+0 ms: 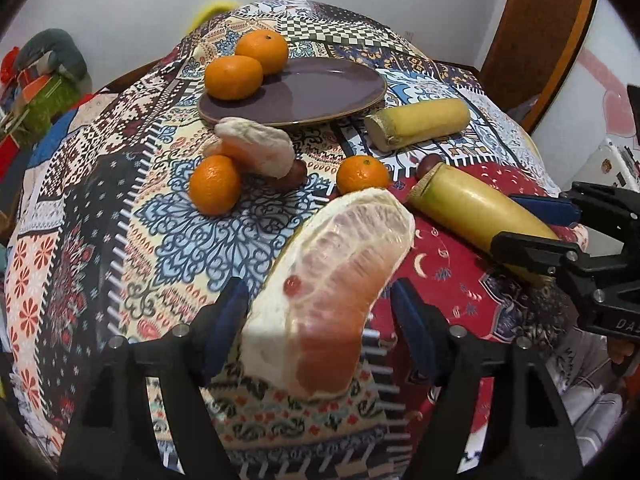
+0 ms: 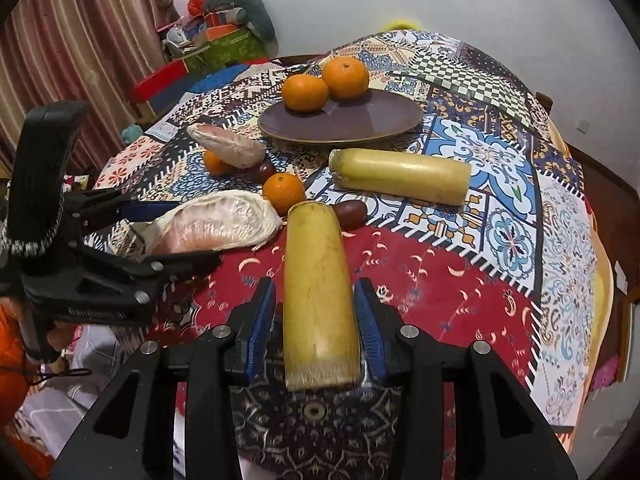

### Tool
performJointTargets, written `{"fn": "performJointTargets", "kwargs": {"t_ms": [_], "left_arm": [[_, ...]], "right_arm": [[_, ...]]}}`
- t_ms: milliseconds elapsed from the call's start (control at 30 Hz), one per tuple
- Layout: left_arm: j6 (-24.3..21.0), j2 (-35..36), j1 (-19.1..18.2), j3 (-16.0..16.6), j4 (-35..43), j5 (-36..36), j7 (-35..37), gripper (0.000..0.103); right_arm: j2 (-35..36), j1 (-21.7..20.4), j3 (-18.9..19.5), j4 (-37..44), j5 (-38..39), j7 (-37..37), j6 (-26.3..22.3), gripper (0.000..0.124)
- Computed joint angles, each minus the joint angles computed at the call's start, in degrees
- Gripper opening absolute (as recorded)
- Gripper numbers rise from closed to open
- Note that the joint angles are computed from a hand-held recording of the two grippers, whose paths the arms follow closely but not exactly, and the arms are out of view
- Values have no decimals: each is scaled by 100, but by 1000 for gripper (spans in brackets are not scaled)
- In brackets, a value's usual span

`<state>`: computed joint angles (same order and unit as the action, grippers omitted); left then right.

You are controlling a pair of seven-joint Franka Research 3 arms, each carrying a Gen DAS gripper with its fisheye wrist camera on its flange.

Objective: Organize fruits
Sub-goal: 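Lift the pomelo segment with the left tool while the right tool lifts the yellow cylinder upright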

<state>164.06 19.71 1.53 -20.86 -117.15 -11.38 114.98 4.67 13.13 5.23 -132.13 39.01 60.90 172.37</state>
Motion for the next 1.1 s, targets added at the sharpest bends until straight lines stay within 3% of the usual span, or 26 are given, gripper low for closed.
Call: {"fn": "performJointTargets", "kwargs": {"t_ms": [233, 367, 433, 600, 733, 967, 1100], "left_arm": [[88, 213, 81, -118, 174, -80, 77, 74], [267, 210, -5, -55, 106, 86, -157, 73], [336, 179, 54, -128, 37, 74, -191, 68], [462, -8, -39, -51, -194, 388, -416, 58], [381, -130, 123, -204, -304, 261, -244, 54], [635, -424, 20, -77, -631, 207, -280, 53], [843, -600, 239, -309, -766, -160, -68, 53]], "right_arm": [[280, -35, 7, 267, -101, 160, -177, 39], [244, -6, 24, 196, -244, 321, -31, 35], [175, -77, 127, 169, 55, 87, -34, 34], [74, -7, 70, 53, -20, 147, 51, 34], [-52, 21, 56, -66, 69, 156, 143, 34], [-238, 100, 2, -191, 74, 214, 385, 34], [-304, 145, -42, -229, -37, 295, 440, 34]]}}
